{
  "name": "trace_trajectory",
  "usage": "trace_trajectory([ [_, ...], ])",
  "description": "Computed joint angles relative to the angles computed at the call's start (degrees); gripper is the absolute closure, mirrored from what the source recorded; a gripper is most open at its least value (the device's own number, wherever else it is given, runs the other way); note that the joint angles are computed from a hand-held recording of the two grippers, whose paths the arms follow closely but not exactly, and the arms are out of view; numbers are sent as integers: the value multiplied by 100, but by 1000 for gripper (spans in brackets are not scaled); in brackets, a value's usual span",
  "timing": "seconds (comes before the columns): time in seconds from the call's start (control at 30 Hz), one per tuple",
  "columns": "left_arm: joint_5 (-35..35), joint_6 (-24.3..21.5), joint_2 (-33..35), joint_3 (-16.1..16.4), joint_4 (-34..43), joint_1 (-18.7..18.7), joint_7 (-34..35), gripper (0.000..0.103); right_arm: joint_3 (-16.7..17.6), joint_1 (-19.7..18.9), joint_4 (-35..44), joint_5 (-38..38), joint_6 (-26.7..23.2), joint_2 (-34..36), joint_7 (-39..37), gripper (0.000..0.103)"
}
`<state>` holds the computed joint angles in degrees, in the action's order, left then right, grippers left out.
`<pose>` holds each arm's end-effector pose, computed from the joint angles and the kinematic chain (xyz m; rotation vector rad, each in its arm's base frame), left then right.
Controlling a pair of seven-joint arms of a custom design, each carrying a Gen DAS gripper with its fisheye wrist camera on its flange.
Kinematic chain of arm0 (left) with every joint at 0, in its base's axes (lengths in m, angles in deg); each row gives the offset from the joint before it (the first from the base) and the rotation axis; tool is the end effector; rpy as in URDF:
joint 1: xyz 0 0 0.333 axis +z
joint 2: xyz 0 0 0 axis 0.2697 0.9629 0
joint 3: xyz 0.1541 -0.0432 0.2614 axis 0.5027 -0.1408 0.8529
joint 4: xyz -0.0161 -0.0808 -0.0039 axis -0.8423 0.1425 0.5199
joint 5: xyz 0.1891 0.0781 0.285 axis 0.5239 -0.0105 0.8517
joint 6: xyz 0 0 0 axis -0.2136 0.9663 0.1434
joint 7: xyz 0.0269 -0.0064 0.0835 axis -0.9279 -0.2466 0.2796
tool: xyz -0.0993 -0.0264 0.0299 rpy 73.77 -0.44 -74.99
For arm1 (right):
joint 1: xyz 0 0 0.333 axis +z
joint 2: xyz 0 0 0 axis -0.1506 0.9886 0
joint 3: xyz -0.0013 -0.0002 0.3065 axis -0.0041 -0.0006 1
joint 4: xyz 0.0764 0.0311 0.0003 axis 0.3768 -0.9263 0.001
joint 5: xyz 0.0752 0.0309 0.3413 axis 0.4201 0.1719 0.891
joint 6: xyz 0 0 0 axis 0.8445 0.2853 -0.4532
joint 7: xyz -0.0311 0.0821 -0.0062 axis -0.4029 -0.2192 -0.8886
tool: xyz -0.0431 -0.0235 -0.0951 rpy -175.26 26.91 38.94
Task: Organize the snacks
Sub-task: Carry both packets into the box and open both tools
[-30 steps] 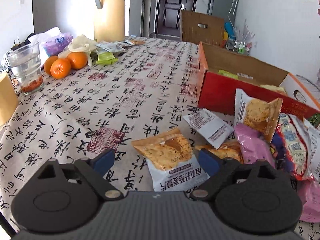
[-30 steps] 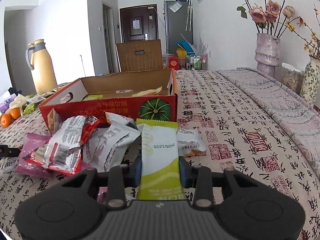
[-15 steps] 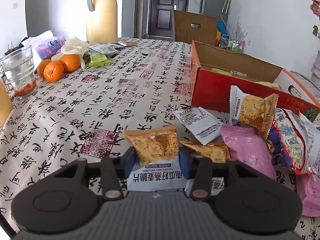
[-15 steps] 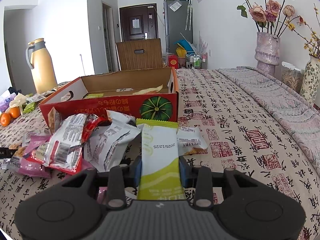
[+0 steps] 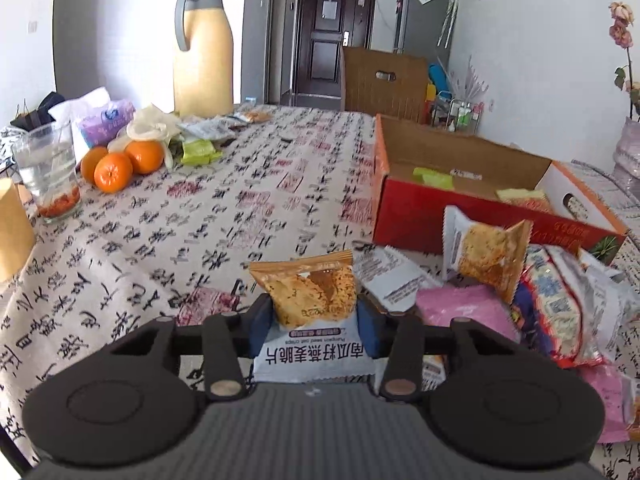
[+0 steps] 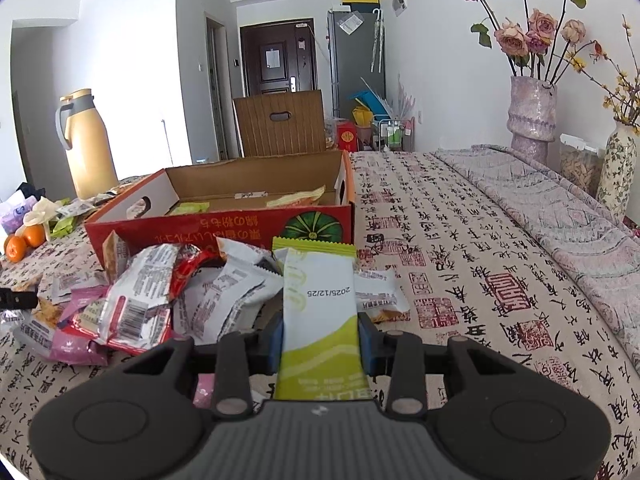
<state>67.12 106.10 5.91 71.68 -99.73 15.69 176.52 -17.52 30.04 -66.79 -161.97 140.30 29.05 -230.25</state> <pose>0.6944 -0.1214 0.3859 -1.5202 1.8870 -1.0039 0.5483 0.3787 0.3704 -1.2736 1.9197 -0.9939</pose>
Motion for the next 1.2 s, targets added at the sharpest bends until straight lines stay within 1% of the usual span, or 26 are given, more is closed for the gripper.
trace_trajectory([
  [0.13, 27, 95, -19, -118, 21, 52, 58, 58, -21, 11, 43, -83, -1, 3, 8, 67],
  [0.4, 115, 200, 57, -482, 232, 186, 274, 58, -78, -4, 256, -260, 35, 78, -22, 67],
  [0.57, 153, 171, 200, -750, 518, 235, 470, 58, -143, -36, 495, -336, 89, 187, -111, 67],
  [0.73, 170, 114, 402, -904, 910, 148, 665, 58, -262, -73, 878, -382, 209, 381, -255, 67],
  [0.9, 146, -52, 732, -925, 1577, -95, 855, 58, -432, -120, 1451, -311, 364, 679, -541, 67],
  [1.03, 70, -283, 1059, -937, 2234, -308, 1024, 58, -605, -166, 2118, -92, 519, 1041, -965, 67],
  [1.1, 17, -439, 1261, -907, 2636, -448, 1107, 58, -705, -185, 2477, 74, 628, 1250, -1207, 67],
  [1.2, -85, -795, 1652, -765, 3450, -737, 1167, 58, -783, -295, 3207, 475, 770, 1690, -1739, 67],
])
